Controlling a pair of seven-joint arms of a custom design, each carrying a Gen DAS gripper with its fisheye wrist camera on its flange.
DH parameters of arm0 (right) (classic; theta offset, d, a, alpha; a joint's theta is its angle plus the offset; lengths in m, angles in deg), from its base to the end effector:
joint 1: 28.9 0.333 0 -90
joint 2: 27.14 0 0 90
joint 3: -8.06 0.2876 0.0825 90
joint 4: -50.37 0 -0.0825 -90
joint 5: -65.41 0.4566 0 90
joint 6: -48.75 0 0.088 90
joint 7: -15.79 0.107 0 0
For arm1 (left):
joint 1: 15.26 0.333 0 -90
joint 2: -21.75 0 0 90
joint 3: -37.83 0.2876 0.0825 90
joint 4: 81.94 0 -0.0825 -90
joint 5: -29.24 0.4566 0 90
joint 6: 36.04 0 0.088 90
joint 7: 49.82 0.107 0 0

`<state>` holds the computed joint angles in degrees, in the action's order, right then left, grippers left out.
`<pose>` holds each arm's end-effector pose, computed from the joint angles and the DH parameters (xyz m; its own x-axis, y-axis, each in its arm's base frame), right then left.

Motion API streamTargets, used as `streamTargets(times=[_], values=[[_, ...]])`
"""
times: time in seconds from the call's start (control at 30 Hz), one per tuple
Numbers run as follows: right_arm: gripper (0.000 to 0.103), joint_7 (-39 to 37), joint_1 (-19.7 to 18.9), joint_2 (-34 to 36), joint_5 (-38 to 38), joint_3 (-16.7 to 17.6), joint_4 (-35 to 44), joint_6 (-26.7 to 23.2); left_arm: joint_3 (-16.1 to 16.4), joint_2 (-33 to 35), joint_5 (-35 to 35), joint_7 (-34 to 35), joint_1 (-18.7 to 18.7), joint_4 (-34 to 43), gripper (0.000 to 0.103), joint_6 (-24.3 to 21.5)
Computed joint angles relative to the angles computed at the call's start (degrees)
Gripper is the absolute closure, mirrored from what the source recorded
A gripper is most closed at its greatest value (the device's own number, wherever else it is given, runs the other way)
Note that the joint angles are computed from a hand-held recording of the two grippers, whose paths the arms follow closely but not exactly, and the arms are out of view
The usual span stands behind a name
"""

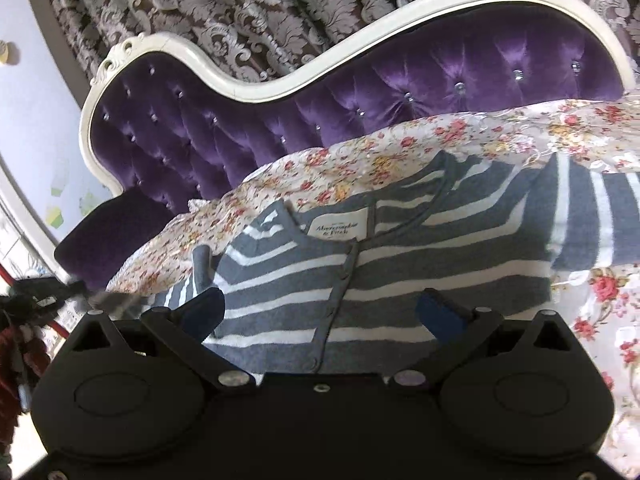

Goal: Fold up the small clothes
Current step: 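Lift the sleeve with the left gripper and fold it across the cardigan body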

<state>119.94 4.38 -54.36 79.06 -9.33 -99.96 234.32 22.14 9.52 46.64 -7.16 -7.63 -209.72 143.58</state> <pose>0.4943 0.1152 0.4586 0.0199 -0.8567 -0.5154 -0.5697 0.4140 -0.7100 0.5913 -0.1180 0.5313 0.1014 -0.9126 0.3961 -0.4413 -0.3981 -0.8042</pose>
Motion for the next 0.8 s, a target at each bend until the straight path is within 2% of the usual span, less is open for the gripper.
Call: streamTargets(times=[0.1,0.17,0.3,0.37,0.47,0.7,0.8], values=[[0.001,1.11,-2.59,-0.54,0.66,1.8,-0.1,-1.06,-0.53,1.42,0.75,3.23,-2.69,4.26,0.097,0.88],[0.001,1.44,-2.97,-1.16,1.33,1.56,-0.41,-0.91,0.97,3.43,-1.25,7.63,-6.9,7.35,0.097,1.33],[0.001,2.81,-5.23,-2.05,1.85,2.46,-1.09,-0.11,-1.03,7.92,1.62,10.37,-9.88,13.32,0.097,1.47],[0.001,3.8,-6.52,-2.44,1.9,2.91,-1.34,0.06,-0.65,10.43,0.85,13.19,-12.9,15.87,0.097,1.15],[0.001,5.27,-8.23,-3.01,1.82,3.36,-1.81,0.5,-1.0,15.18,-5.85,21.36,-17.03,19.71,0.097,-0.41],[0.001,9.23,-13.78,-3.29,0.84,6.57,-2.45,1.65,0.86,23.55,-5.96,25.65,-25.42,25.4,0.097,-4.48],[0.001,10.86,-16.65,-3.32,0.12,8.62,-2.68,1.76,1.21,25.34,-6.29,27.74,-27.34,26.57,0.095,-6.76]])
